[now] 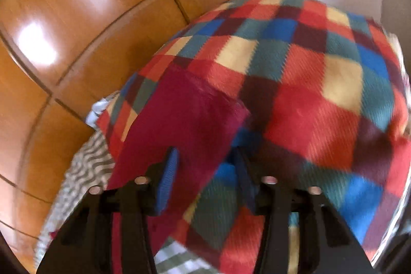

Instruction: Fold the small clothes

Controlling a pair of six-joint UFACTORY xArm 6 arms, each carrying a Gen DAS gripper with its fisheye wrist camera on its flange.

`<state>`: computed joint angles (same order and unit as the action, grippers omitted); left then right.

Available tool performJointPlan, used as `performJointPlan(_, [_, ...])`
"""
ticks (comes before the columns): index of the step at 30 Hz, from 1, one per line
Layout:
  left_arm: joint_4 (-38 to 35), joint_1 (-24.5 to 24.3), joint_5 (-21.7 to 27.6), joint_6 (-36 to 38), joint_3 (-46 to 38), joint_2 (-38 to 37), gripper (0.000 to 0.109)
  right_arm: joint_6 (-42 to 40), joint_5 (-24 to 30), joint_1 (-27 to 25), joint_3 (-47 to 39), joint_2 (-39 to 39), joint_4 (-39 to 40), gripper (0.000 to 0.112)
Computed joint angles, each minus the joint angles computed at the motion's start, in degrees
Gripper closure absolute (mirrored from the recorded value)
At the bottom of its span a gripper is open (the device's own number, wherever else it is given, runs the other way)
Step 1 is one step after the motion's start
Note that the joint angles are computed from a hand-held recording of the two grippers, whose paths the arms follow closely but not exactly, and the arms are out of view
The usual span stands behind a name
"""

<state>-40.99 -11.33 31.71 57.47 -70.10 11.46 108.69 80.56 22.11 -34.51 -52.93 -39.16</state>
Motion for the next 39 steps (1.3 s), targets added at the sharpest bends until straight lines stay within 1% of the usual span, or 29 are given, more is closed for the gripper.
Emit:
performJointPlan(1, [0.1,0.0,0.0,-0.1,-0.1,0.1,0.010,-2.0,0.0,-0.5,-1.6,1.9,0.1,0.107])
performJointPlan(2, [0.2,-0.1,-0.1,-0.1,0.0,0.1,0.010,-3.8,0.9,0.3,-4.4,5.0,-0.7,0.107])
performJointPlan(3, [0.2,-0.1,-0.1,-0.1,0.0,0.1,0.009,-5.1,0.7,0.9,-6.0,6.6,-1.6,0.107])
performJointPlan(6, [0.1,-0.2,-0.1,-0.1,-0.1,0.2,0.009,-8.4,-3.0,3.5,-12.3,13.0,-5.5,0.107])
performJointPlan(8, [0.0,-0.1,-0.1,0.0,-0.1,0.2,0.009,-10.6,-7.6,3.7,-16.3,17.4,-6.8,0.107])
performJointPlan(11, [-0.4,-0.1,0.1,0.2,-0.1,0.2,0.009,-12.8,-15.7,4.7,-23.2,26.2,-8.2,0.107])
performJointPlan(13, [-0.6,0.0,0.3,0.4,-0.2,0.3,0.009,-14.6,-22.6,5.6,-29.6,34.4,-8.5,0.107])
performJointPlan(16, [-1.1,0.1,0.5,0.7,-0.2,0.2,0.009,-17.7,-30.5,6.9,-39.5,46.1,-7.9,0.107])
performJointPlan(17, [-1.2,0.1,0.6,0.8,-0.2,0.2,0.009,-19.6,-33.7,7.6,-44.0,51.1,-6.9,0.107])
performJointPlan(20, [-1.5,0.2,0.7,1.1,-0.1,0.1,0.009,-24.7,-38.7,9.3,-54.3,61.7,-2.6,0.107])
performJointPlan(21, [-1.6,0.2,0.7,1.1,-0.2,0.1,0.009,-27.5,-39.5,10.2,-59.1,66.3,-0.3,0.107])
performJointPlan(23, [-1.6,0.2,0.7,1.1,-0.2,0.1,0.009,-31.8,-41.8,10.9,-65.5,72.5,4.5,0.107])
performJointPlan(24, [-1.7,0.3,0.9,1.2,-0.2,0.1,0.009,-35.2,-43.0,11.4,-69.5,76.2,8.0,0.107])
performJointPlan(26, [-2.1,0.4,1.3,1.4,-0.3,0.2,0.009,-40.4,-43.1,12.3,-74.9,80.9,12.4,0.107])
performJointPlan(27, [-2.3,0.5,1.4,1.5,-0.3,0.2,0.009,-44.7,-43.7,12.7,-77.9,83.4,16.8,0.107])
performJointPlan(28, [-2.3,0.5,1.5,1.5,-0.3,0.1,0.009,-46.8,-43.4,13.1,-79.6,84.6,19.0,0.104])
performJointPlan(29, [-2.3,0.5,1.5,1.5,-0.3,0.1,0.009,-49.1,-42.3,13.3,-81.9,86.1,20.6,0.088])
performJointPlan(30, [-2.3,0.4,1.5,1.5,-0.3,0.1,0.009,-49.5,-41.4,13.7,-82.3,86.1,20.2,0.073])
performJointPlan(31, [-2.1,0.5,1.7,1.3,-0.4,0.1,0.008,-47.5,-41.8,14.0,-80.2,84.6,18.0,0.040])
performJointPlan(32, [-2.0,0.5,1.9,1.2,-0.4,0.1,0.008,-43.1,-43.5,14.1,-75.8,81.5,13.7,0.035])
performJointPlan(35, [-0.2,0.8,3.4,-0.1,-1.5,0.5,0.008,-36.0,-46.3,13.6,-64.4,73.2,8.0,0.035])
performJointPlan(37, [0.6,1.1,5.2,-0.5,-2.6,0.7,0.008,-28.0,-46.1,14.1,-54.8,66.0,2.3,0.035])
performJointPlan(39, [-1.8,2.3,8.2,-0.2,-4.5,1.0,0.008,-21.2,-44.9,14.8,-46.1,59.5,-1.1,0.035])
